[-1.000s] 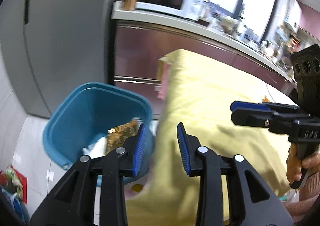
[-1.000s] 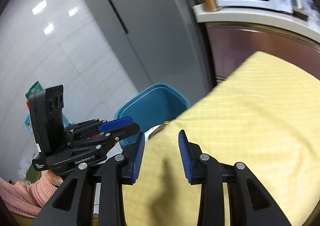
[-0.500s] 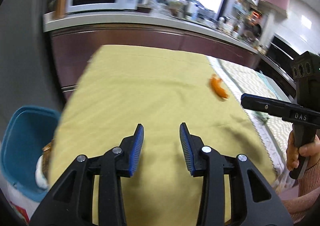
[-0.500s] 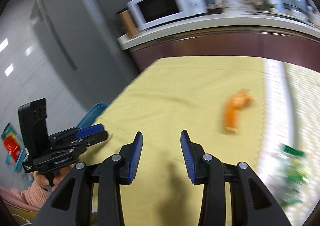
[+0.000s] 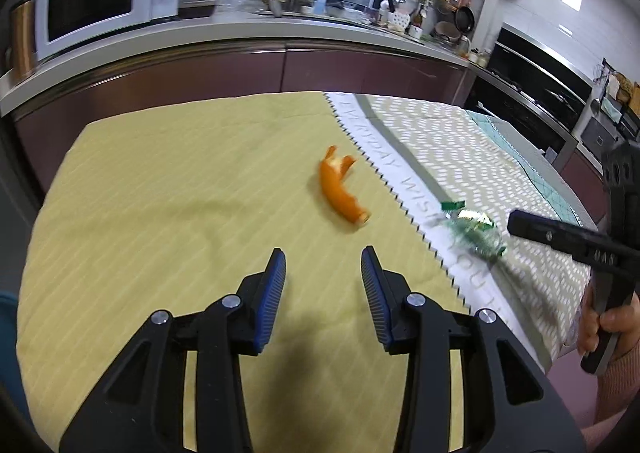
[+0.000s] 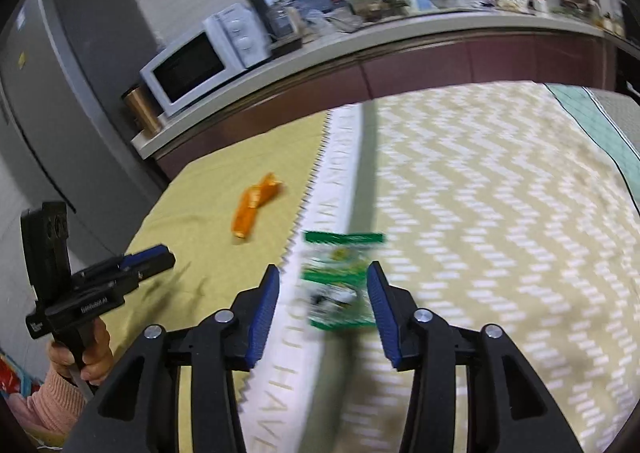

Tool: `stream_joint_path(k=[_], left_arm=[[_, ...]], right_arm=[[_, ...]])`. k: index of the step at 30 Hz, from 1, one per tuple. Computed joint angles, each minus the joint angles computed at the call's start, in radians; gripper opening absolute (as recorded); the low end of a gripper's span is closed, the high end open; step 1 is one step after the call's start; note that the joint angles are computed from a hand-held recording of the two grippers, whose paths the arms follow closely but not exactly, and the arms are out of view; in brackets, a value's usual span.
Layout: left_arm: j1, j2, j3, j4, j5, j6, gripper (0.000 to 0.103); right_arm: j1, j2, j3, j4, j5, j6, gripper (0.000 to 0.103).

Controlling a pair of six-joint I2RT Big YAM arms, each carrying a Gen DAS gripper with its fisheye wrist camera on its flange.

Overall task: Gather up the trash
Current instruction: 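Move both tools back over the orange peel and snack packet, then grasp the orange peel with the left tool while the right tool grasps the green snack packet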

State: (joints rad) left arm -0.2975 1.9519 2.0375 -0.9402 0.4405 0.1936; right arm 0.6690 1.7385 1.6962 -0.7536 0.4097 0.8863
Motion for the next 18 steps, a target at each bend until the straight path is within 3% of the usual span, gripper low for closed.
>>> stream_joint_path(k=[13,18], left_arm=[[-0.068,0.207,0.329,-0.17,-0.074,-0.036,0.043],[-0.073,0.306,0.492,-0.27,-0.075,-0.062,0.043]], right_arm=[[-0.016,-0.013,-0.07,0.077,-0.066,0.012,0.049],[-0.024,-0.008,-0.075,0.1,-0.087,0.007,0.048]])
